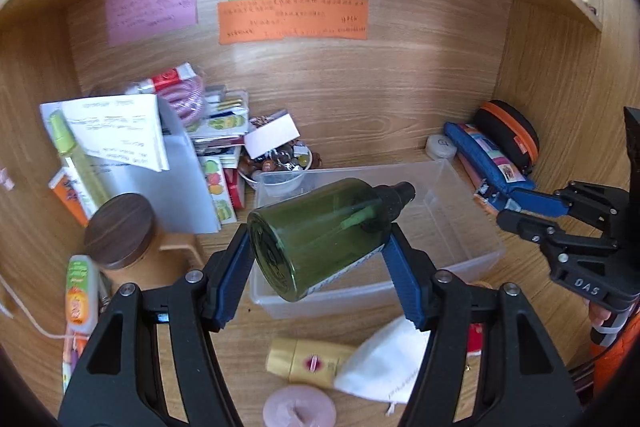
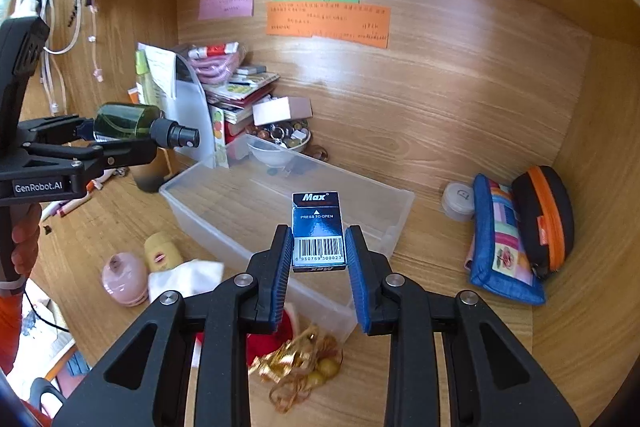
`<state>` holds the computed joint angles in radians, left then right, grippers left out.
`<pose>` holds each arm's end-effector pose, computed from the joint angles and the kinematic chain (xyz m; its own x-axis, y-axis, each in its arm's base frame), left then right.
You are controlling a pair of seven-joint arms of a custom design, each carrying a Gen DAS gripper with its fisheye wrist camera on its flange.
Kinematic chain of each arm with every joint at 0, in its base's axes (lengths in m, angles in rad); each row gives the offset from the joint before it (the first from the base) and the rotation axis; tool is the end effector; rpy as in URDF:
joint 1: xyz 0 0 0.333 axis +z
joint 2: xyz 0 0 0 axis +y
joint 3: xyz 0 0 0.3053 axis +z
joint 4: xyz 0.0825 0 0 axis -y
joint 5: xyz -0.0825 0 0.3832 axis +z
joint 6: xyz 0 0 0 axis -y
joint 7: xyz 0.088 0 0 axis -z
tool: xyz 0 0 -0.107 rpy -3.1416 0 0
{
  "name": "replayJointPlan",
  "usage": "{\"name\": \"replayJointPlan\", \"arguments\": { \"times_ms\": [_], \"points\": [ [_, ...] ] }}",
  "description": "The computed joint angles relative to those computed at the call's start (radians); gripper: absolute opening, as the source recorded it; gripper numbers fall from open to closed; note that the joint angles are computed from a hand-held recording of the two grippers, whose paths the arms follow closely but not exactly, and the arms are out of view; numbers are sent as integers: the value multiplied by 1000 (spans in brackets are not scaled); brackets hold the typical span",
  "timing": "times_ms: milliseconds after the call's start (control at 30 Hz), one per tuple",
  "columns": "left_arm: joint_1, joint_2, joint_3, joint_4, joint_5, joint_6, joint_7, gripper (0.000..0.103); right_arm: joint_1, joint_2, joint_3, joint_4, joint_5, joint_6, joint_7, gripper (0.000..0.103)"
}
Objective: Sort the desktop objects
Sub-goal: 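Carry both items over the clear box and release them inside with both tools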
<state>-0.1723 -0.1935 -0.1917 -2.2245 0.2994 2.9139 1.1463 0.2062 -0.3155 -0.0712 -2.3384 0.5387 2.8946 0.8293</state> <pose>0.4964 -0.2149 0.5471 -0.2237 -0.9744 0.0247 -0.6144 0.1213 -0.7796 0.4995 0.0342 0.5455 0.3607 -0.9299 0.0716 -0.5497 -0.2740 -0.7891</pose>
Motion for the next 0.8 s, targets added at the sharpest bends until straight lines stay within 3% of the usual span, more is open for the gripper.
{"name": "replayJointPlan", "arguments": {
  "times_ms": [367,800],
  "points": [
    [-13,211,2,197,-108,-132,150,64,-62,208,42,199,-122,-128,85,25],
    [0,342,-17,318,-139,-231,224,64,-81,362,63,352,-270,-254,162,25]
  ]
}}
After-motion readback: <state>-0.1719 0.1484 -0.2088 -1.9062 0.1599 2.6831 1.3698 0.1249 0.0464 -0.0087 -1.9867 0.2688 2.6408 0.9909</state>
